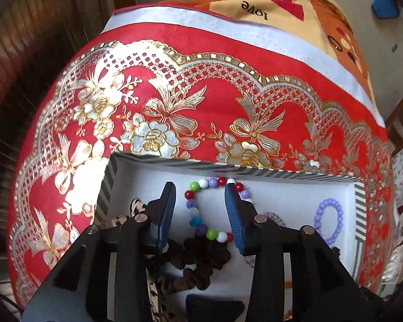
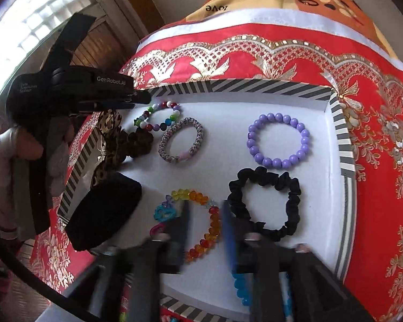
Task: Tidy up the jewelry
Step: 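Open left to release the multicolour bracelet while right releases the rainbow bracelet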
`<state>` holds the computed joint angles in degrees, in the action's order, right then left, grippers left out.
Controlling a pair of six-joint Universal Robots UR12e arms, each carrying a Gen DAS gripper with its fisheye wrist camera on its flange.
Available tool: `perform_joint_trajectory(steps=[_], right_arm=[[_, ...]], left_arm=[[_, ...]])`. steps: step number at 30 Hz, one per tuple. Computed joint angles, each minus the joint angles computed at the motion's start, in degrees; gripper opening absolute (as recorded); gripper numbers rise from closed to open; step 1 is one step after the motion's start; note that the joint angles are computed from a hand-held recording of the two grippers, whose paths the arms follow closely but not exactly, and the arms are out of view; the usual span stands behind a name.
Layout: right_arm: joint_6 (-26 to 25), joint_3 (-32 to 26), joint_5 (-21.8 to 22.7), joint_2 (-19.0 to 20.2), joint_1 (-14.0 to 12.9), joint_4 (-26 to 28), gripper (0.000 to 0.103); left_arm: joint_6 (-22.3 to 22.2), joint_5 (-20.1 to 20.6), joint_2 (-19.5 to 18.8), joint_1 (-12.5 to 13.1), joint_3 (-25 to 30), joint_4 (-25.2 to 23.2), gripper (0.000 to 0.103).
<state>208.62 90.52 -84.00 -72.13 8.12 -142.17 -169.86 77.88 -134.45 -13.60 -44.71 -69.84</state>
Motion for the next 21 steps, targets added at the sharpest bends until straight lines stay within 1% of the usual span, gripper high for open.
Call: perform_joint_trajectory(steps=[2,5,9,12,17,21], right_arm=[[0.33,0.3,0.4,-0.31,-0.06,-0.38,0.035],[0.64,0.56,-0.67,-0.83,0.28,-0.73,0.035],[1.52,0.65,-2.69,-1.56,0.93,-0.64,0.036],[2.52,0.61,-4.38,-2.03,1.5,-0.28,0.036],[3.85,0.72,-7.7,-3.04,2.58,0.4,0.036],[4.8,1.19,-10.36,-4.16,3.6,0.79,0.038]], left_arm=[[0.26,0.29,0.84,0.04,-1.18,1.0,0.037],[1.16,0.97,2.41,-0.04,-3.34,2.77,0.037],[2.65,1.61,6.05,0.1,-9.01,7.43,0.037],[3.53,1.63,8.42,0.37,-12.74,9.91,0.037],[4.81,-0.08,12.54,1.07,-18.97,12.86,0.037],[5.75,-1.23,15.31,1.65,-23.12,14.93,0.037]])
